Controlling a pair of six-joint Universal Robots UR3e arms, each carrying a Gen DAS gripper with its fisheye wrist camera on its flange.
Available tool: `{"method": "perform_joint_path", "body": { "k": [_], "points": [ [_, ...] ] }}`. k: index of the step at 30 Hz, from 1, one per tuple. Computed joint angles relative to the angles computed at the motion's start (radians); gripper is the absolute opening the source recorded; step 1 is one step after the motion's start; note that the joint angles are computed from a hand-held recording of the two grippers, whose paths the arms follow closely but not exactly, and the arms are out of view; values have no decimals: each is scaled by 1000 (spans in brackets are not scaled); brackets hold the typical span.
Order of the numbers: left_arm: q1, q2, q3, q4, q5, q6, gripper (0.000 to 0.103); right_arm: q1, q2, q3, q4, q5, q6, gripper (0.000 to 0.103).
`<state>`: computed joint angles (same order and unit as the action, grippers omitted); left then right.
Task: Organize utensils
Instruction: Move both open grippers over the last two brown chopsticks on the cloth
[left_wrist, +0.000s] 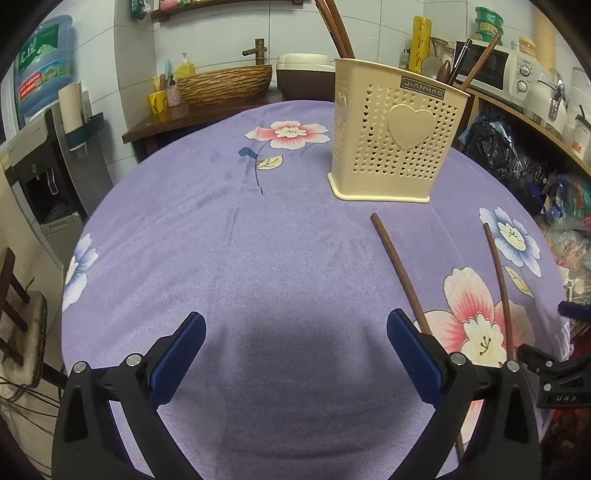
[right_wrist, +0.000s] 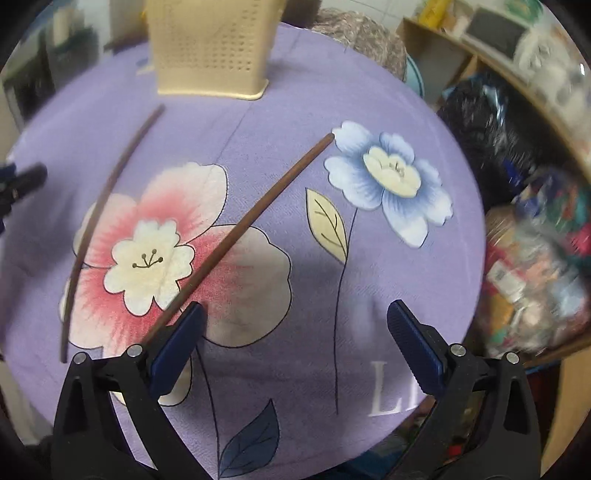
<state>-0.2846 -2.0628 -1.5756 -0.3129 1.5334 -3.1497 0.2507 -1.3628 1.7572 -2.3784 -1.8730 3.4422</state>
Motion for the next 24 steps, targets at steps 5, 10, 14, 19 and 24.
{"method": "perform_joint_path", "body": {
  "k": [5,10,14,19,24],
  "points": [
    [-14,5,-1,7,6,-6,98,-33,-80,104,-117,73,63,97],
    [-16,2,1,8,4,-17,98,89,29,-44,-39,20,83,97],
    [-18,1,0,7,9,-19,98,200,148,-176,57,-109,83,97],
    [-20,4,-4,5,3,-17,98,187,109,-178,161,-116,43,97],
    [-18,4,-3,-11,-17,-22,98,127,1,-62,172,-112,19,97]
  ]
}}
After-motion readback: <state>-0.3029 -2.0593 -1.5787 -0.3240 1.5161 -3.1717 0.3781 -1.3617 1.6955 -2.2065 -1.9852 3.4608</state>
